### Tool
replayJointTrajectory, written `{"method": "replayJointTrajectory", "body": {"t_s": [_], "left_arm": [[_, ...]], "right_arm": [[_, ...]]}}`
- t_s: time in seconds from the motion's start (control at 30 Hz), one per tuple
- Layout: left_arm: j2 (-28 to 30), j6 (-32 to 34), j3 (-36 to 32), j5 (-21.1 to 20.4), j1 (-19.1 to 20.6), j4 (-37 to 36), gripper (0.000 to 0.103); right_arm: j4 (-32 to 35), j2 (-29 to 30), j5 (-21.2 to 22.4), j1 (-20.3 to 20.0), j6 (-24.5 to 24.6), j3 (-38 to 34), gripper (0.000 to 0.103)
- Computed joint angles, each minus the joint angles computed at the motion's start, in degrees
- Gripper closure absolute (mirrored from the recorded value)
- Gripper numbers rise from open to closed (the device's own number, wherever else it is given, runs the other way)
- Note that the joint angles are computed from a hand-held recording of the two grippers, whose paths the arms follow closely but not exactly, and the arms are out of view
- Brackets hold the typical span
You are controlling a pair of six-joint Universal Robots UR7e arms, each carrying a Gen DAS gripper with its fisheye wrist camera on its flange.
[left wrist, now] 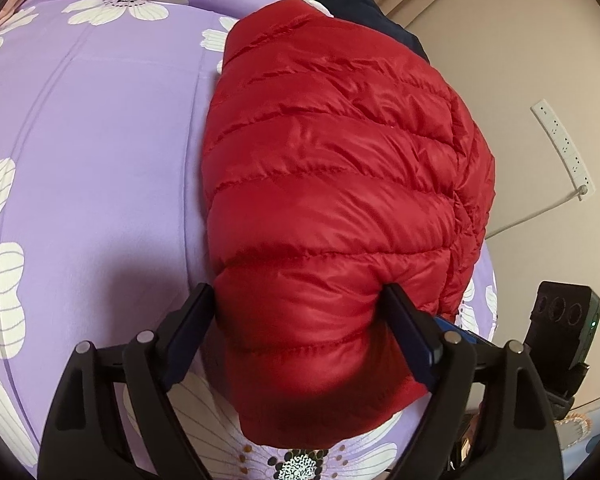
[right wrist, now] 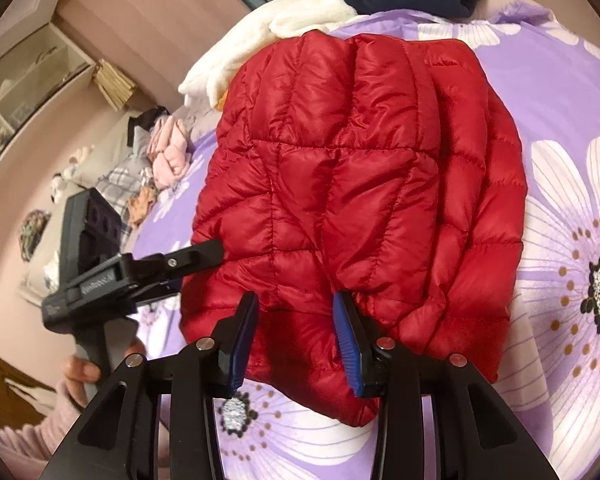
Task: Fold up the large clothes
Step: 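Grasp the jacket side with the left tool while the right tool opens and releases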
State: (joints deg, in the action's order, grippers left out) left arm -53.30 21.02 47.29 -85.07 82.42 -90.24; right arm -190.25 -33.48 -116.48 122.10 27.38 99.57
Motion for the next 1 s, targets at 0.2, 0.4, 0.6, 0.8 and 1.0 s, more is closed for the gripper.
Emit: {"method": "replayJointTrajectory", "body": {"t_s": [0.2,0.4,0.6,0.8,1.0], "left_arm": [[-0.5,0.1,1.1,0.8,-0.3,-0.7,0.014],[-0.8,0.3,1.6,1.2,-0.3,-1.0,0.013],[-0.5,0.5,1.0,1.0,-0.1,-0.5,0.013],[0.2,0.6,0.1,0.6,0.2,0.1,0.011],[0.8,0.6,-0.3,0.7,0.3,0.1,0.01]], "right_arm": [[-4.1,-0.2,-1.1,1.6,-1.7,0.5,0.043],[-9.1,0.3,-3.7,1.8,-0.6,1.0,0.032],[-10.3,-0.8,-6.3,0.4,7.3,3.2,0.021],[-13.7,-0.9,-4.6,-1.2,12.6,4.9,0.018],[-14.4,-0.6,-2.7,-2.6,13.5,4.2,0.013]]}}
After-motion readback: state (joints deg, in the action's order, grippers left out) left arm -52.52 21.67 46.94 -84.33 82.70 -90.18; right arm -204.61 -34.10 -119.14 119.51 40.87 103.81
